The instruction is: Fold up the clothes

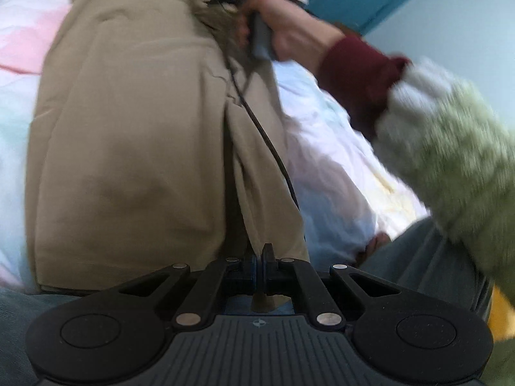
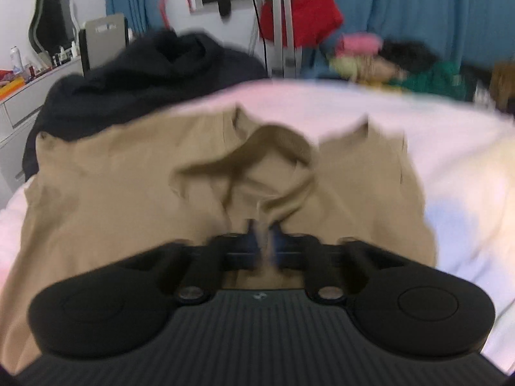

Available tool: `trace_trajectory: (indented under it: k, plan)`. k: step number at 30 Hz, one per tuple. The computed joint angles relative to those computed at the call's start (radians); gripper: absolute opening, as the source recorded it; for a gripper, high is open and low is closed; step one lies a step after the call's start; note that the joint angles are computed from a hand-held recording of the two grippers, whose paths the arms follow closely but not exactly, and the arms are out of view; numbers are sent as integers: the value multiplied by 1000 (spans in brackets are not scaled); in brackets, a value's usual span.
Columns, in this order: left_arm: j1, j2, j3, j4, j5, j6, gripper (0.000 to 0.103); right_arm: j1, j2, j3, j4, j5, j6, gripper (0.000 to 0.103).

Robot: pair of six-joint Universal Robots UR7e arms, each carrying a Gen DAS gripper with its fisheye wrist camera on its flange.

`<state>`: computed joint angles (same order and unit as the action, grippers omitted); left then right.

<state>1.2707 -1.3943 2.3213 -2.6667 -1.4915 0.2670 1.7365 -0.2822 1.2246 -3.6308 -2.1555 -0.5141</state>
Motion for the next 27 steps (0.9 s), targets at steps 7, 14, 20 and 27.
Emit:
trace_trajectory:
  k: [7,14,20,27]
  plan:
    - [-21,7,25,-11,36,56,3,-22,-19,-10,-3,90,52,7]
    - [-73,-26,72,-114,84,95,62,-15,-106,122,7,98,162,40]
    - [-134,-90,120,-230,154,102,94,29,-219,339,-148,112,141,88]
    - [-238,-226,206,-328,212,81,101,100,-312,546,-335,31,147,88]
